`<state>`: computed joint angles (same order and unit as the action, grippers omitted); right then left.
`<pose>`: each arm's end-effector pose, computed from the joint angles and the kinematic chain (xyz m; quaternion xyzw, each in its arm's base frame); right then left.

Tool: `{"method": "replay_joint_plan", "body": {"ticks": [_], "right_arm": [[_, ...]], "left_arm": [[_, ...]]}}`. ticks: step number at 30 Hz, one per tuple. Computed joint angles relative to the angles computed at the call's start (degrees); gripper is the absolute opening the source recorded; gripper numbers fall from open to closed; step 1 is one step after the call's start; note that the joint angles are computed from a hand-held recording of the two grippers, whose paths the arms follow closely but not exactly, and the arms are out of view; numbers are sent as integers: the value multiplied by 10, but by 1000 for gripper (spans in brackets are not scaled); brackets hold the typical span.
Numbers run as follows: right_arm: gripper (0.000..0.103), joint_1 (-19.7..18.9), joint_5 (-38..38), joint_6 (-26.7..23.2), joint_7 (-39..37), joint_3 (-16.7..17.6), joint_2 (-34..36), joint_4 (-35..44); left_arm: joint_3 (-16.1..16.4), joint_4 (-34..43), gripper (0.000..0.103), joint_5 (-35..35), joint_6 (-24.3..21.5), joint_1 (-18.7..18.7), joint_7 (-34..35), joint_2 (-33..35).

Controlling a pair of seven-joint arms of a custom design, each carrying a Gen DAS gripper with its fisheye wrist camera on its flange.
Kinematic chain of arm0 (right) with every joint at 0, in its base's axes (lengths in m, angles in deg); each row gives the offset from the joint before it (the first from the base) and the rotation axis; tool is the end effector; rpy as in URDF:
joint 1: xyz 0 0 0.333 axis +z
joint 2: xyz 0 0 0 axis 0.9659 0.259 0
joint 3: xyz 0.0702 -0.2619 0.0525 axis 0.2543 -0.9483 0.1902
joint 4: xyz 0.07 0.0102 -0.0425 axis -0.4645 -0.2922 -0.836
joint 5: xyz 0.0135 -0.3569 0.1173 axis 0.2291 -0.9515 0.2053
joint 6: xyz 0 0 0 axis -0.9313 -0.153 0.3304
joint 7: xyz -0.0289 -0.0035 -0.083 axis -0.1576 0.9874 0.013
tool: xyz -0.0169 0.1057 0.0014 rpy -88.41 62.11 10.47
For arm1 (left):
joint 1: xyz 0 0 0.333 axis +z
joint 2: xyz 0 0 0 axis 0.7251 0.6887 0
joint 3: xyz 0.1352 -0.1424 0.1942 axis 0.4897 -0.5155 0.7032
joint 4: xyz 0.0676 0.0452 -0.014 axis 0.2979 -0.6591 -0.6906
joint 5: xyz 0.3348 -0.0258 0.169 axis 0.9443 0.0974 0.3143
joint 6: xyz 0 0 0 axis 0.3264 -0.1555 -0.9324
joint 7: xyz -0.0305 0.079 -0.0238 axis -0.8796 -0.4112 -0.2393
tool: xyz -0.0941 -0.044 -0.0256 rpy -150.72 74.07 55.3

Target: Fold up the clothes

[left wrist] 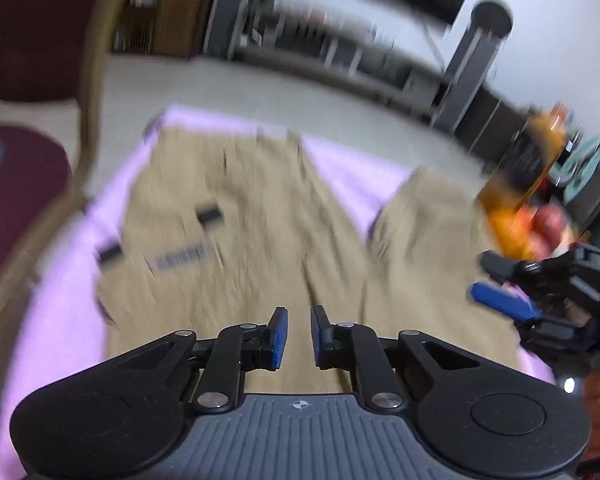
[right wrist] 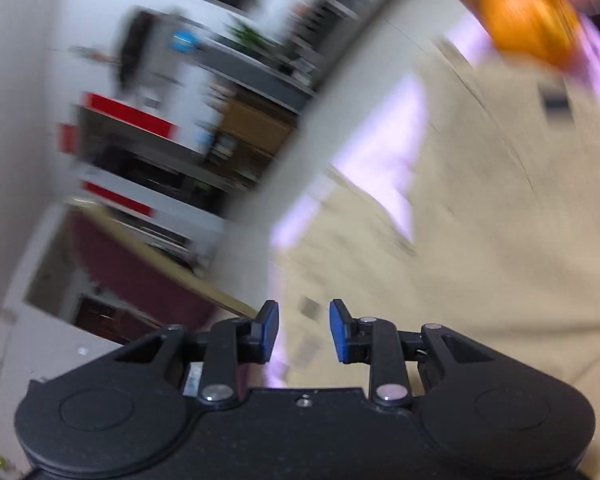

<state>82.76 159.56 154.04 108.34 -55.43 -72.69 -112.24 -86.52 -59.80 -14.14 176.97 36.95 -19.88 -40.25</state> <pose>0.5903 0.1107 0.4435 -0.4971 0.6852 0.1729 0.5035 0.5696 -0.2159 0.4964 -0.7119 0.5949 -0.3266 0.1806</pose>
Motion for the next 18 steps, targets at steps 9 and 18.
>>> {"method": "replay_joint_plan", "body": {"ticks": [9, 18], "right_arm": [[2, -68, 42, -61, 7, 20, 149, 55], [14, -96, 66, 160, 6, -13, 78, -1]], "left_arm": [[71, 109, 12, 252, -144, -66, -247, 112], [44, 141, 10, 266, -301, -50, -299, 91]]}}
